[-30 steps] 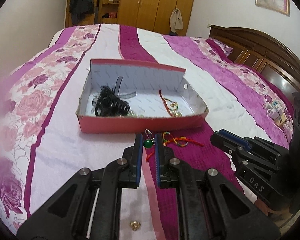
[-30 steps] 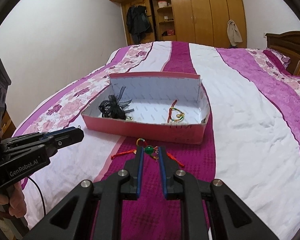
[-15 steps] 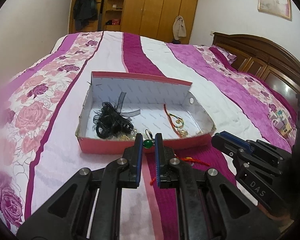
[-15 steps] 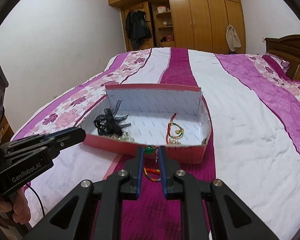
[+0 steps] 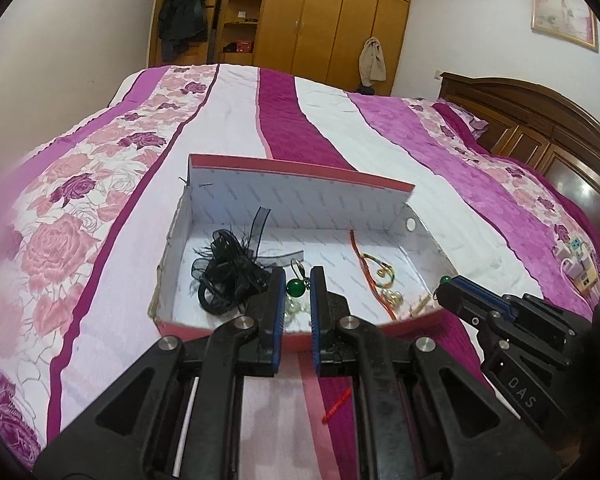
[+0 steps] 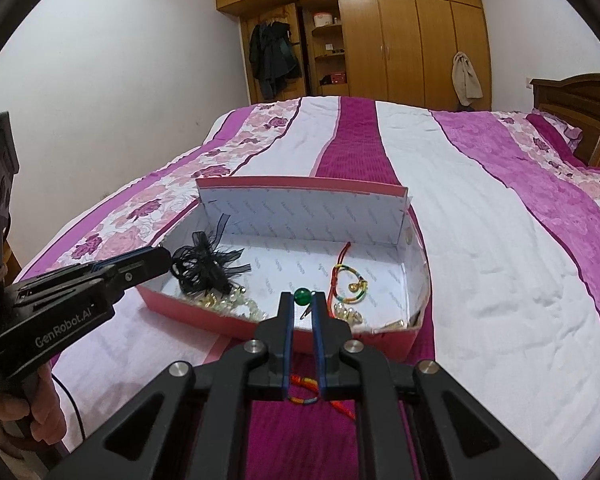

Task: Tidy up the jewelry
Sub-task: 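Carry both green-bead earrings into the pink box and open both tools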

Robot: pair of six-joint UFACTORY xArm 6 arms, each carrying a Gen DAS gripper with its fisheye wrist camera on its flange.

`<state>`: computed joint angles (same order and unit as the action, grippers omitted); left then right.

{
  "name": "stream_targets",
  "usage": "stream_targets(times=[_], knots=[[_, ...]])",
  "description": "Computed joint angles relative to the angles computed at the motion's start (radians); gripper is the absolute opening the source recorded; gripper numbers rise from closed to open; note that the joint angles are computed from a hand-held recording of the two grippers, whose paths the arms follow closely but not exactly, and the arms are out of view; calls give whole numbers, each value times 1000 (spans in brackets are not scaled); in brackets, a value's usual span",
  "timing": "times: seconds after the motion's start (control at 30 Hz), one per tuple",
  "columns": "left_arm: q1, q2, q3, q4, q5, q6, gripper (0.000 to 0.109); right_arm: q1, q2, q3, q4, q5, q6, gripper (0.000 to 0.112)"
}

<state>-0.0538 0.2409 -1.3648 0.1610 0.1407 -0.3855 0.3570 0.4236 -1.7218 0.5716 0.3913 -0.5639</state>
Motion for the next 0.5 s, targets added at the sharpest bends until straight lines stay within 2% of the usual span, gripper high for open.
stream_targets(times=[0.27, 0.5], knots=[[18, 93, -98, 39, 25, -43, 3, -6, 126, -161, -75, 26, 76, 10], [21, 142, -153, -11, 79, -13, 3, -14, 237, -317, -157, 88, 156, 11]])
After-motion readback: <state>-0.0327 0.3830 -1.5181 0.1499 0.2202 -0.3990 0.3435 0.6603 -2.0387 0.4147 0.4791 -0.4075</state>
